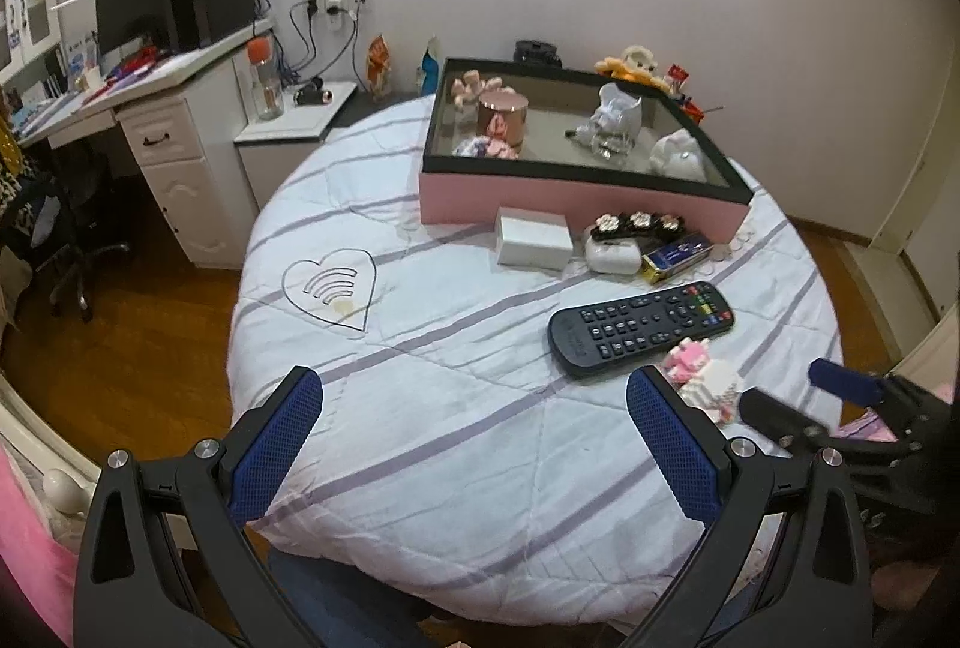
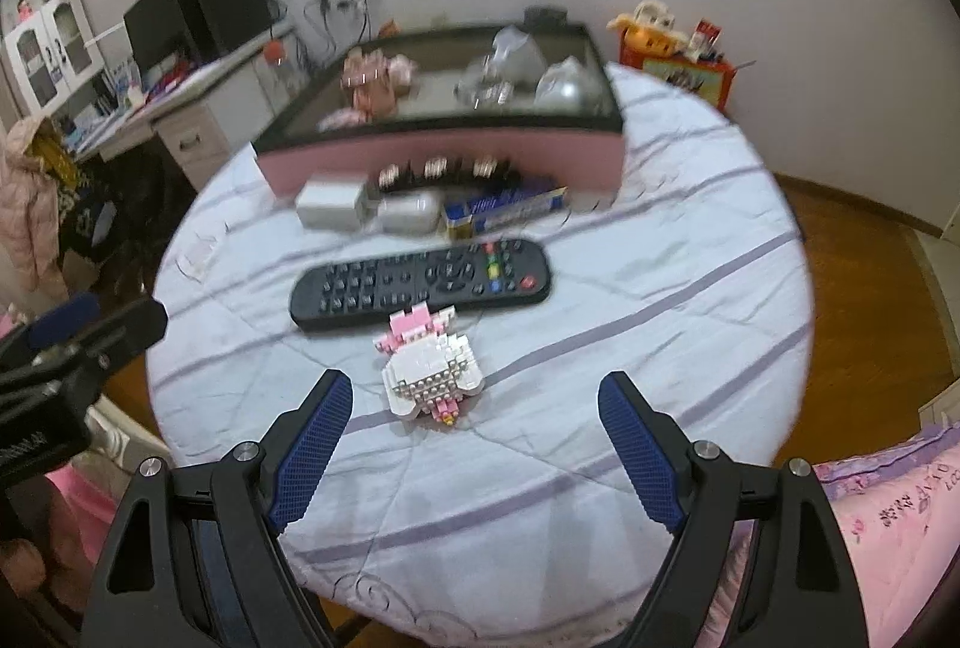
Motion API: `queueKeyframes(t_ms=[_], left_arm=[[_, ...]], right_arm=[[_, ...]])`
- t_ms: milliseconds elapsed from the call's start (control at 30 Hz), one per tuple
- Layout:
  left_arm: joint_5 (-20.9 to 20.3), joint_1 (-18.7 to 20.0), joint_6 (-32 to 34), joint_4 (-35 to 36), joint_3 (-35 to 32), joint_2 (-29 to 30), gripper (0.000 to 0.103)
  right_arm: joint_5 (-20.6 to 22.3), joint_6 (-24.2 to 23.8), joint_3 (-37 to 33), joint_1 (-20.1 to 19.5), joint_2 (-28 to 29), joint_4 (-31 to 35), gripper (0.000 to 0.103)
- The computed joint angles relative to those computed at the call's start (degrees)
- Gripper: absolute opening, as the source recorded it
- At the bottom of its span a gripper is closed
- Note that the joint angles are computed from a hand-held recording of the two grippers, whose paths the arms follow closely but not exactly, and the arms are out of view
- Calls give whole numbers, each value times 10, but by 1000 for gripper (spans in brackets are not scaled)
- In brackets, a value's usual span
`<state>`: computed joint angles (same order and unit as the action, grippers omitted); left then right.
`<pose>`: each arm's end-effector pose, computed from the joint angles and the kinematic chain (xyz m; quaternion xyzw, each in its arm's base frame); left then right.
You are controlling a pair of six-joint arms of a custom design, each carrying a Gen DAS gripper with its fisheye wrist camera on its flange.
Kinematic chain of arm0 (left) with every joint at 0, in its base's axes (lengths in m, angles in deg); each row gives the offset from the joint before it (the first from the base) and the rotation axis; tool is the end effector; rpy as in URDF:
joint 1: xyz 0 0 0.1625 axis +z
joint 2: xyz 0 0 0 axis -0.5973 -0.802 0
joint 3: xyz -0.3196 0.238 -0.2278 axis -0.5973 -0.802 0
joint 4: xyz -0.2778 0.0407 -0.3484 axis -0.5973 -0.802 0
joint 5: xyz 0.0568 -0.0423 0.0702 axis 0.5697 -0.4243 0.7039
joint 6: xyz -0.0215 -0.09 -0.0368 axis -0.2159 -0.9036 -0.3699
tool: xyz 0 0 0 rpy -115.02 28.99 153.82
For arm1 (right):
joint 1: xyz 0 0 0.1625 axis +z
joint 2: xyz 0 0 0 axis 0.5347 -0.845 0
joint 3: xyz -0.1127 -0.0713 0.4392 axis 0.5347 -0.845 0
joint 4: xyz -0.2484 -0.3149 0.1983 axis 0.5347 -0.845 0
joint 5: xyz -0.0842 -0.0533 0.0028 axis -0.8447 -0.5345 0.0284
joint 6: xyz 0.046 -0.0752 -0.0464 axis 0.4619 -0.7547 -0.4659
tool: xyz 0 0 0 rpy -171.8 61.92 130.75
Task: Organize rigid objects
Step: 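Withdraw both tools from the box and approach the remaining items, then grasp the white block figure with the right tool while the left tool grasps the black remote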
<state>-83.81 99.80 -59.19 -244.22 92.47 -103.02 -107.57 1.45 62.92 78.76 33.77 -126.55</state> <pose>-0.0823 -0.5915 0.2864 0.2333 0.8880 -0.2811 0.2792 0.2847 -0.5649 0.0470 0.0679 -0.8917 0.3110 0.3219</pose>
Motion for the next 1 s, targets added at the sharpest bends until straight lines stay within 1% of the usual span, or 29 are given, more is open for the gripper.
queueKeyframes(t_ms=[167, 233, 367, 400, 433, 467, 500, 600, 700, 833, 900, 1000], left_arm=[[-4, 11, 6, 7, -15, 21, 103], [-7, 14, 6, 11, -21, 29, 103], [-15, 17, 9, 18, -28, 39, 103], [-17, 18, 10, 19, -30, 41, 102], [-19, 18, 13, 19, -31, 43, 102], [-21, 18, 15, 20, -33, 46, 102], [-23, 19, 16, 21, -34, 48, 102], [-39, 20, 26, 25, -39, 55, 102], [-62, 21, 49, 31, -46, 61, 102], [-83, 22, 115, 44, -68, 85, 102], [-98, 24, 150, 66, -85, 100, 102], [-105, 22, 206, 81, -100, 119, 102]], right_arm=[[18, -2, -23, -22, 20, 32, 86], [23, -11, -28, -26, 27, 30, 85], [7, -38, -42, -28, 44, 18, 85], [3, -47, -44, -27, 47, 12, 78], [-2, -57, -45, -25, 50, 9, 66], [-6, -62, -47, -24, 50, 8, 59], [-8, -69, -46, -23, 50, 5, 45], [7, -69, -36, -27, 39, 4, 46], [10, -63, -31, -28, 32, 4, 46], [-3, -57, -26, -29, 21, 5, 46], [-9, -50, -22, -31, 15, 4, 46], [-19, -48, -20, -32, 11, 1, 46]])
